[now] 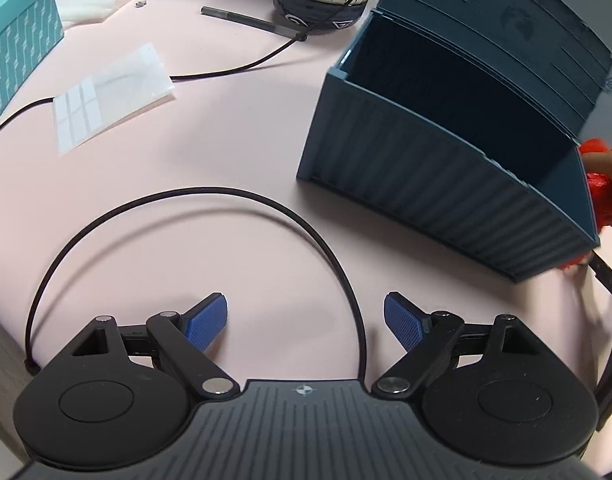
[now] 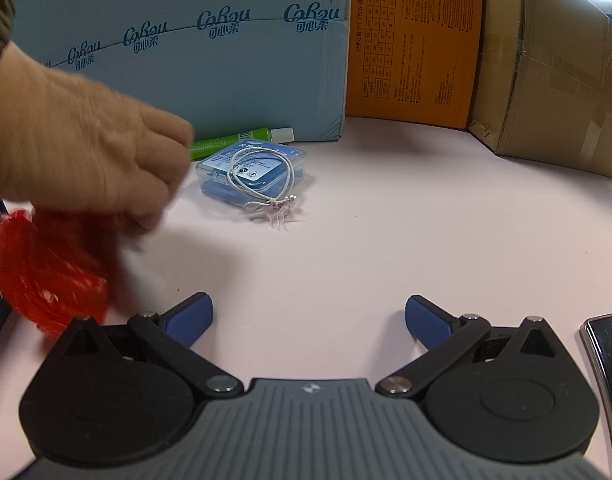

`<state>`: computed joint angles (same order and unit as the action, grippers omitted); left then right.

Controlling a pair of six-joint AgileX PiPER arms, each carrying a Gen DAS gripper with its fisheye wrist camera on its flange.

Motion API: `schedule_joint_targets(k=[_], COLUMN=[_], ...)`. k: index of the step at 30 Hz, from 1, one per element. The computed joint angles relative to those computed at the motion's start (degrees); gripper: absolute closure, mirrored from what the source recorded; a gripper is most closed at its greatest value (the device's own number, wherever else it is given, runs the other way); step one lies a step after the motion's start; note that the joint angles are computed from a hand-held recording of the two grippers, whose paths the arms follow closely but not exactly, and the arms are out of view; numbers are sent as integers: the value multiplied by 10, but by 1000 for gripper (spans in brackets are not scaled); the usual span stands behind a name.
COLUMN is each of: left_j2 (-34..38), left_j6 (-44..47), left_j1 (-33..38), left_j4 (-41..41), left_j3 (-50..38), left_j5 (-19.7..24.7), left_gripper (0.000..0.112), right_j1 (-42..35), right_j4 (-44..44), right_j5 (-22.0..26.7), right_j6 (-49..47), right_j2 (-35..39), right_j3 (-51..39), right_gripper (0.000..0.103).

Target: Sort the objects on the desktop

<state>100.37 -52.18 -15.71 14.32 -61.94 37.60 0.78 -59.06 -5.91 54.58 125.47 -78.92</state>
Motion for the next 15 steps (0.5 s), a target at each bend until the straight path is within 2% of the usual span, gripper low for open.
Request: schedule_joint_targets(k=[4, 6, 8, 10, 12, 15], left_j2=[34, 46, 70, 25, -6, 6], left_j6=[-81, -124, -152, -114, -47, -25], left_j1=[-32, -49, -67, -57, -58, -80], left_j4=[70, 94, 109, 80, 31, 26], left_j3=[-28, -32, -57, -15, -18, -51], left_j5=[27, 17, 25, -6, 11, 27], left_gripper=[28, 28, 28, 28, 28, 28], right_j1=[1, 1, 1, 2, 0, 1], right_j4=[1, 3, 3, 1, -6, -20], right_j5=[1, 0, 0, 0, 0, 2], right_j6=[0, -1, -1, 1, 7, 21], right_j2=[0, 1, 1, -1, -4, 1], right_j3=[-1, 0, -1, 1, 4, -3], right_gripper=[0, 0, 0, 0, 0, 0])
